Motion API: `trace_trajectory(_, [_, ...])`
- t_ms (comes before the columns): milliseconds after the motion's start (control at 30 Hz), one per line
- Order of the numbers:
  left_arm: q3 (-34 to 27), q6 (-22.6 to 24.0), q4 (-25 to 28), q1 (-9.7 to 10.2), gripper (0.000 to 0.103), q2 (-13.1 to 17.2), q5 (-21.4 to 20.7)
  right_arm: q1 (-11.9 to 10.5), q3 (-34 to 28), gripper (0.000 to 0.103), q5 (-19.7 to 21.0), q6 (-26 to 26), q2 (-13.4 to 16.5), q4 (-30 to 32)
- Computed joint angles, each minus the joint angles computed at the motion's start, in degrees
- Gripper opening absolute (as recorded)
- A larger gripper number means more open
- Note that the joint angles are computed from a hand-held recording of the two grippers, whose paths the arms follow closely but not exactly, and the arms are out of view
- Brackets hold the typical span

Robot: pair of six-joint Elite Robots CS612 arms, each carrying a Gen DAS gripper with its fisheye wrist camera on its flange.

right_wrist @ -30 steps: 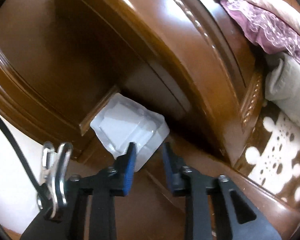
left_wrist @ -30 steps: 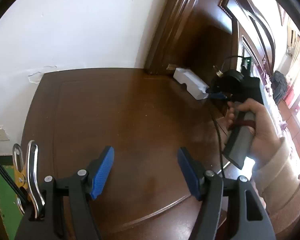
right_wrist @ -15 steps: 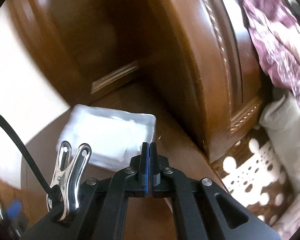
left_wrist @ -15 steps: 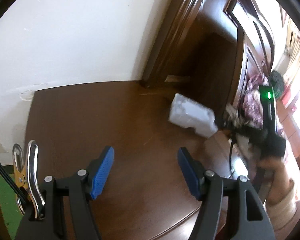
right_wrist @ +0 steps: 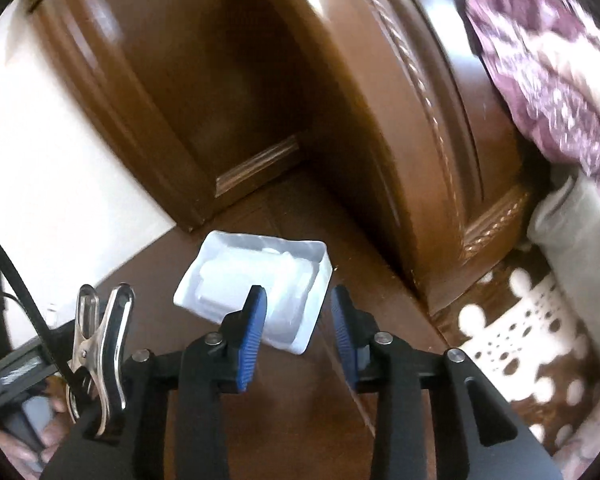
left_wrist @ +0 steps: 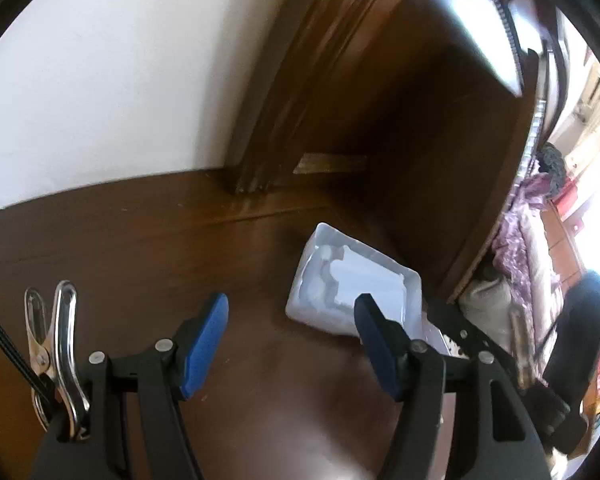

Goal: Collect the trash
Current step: 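Grasp the white plastic tray with the right gripper, then carry the white tray down over the red bin with the right gripper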

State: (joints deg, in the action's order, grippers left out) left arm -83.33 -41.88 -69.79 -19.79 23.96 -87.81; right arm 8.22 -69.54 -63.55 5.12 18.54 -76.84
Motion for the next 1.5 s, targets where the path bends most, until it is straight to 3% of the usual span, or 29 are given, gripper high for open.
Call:
trace_trajectory(200, [4.6,1.4,-3.0,0.17,0.06,-1.0,1.8,-0.7,2.7,0.035,3.6,7.4,-0.1,-1.5])
trace_trajectory(267, [5.1,0.8,-5.4,0.72,0.058,-0.5,-1.5,-0.8,3.6,0.035,5.2,9.0,0.0,-1.9])
trace_trajectory(367, [5.8,-0.7,-6.8,1.6,0.044,0.0,-8.1,-0.9,4.4,0.033,7.9,11.4,0.5,-3.0])
trace_trajectory(467, [5.0,-0.4,-7.3,1.4,0.043,0.5,-7.8,-0.6,4.4,0.034,7.3,12.2,0.6,-4.0])
trace_trajectory(733, [0.2,-1.7,-6.3,1.41,0.04,2.9,-12.6,-1.1,1.2,0.032,7.9,13.8,2.1,-2.6])
trace_trajectory(1167, [-12.3,-0.4,1.2,-3.05,0.04,6.8,-8.9,-2.5,-12.7,0.03,10.6,12.2,7.9,5.2])
trace_trajectory(1367, [-18.1,0.8,4.7,-6.07,0.041,8.4,-4.9,-3.1,-20.0,0.03,10.6,11.2,10.9,8.5])
trace_trajectory(1500, [-21.8,1.3,6.4,-8.45,0.041,9.3,-1.5,-4.3,-25.1,0.03,13.0,12.0,13.0,10.8])
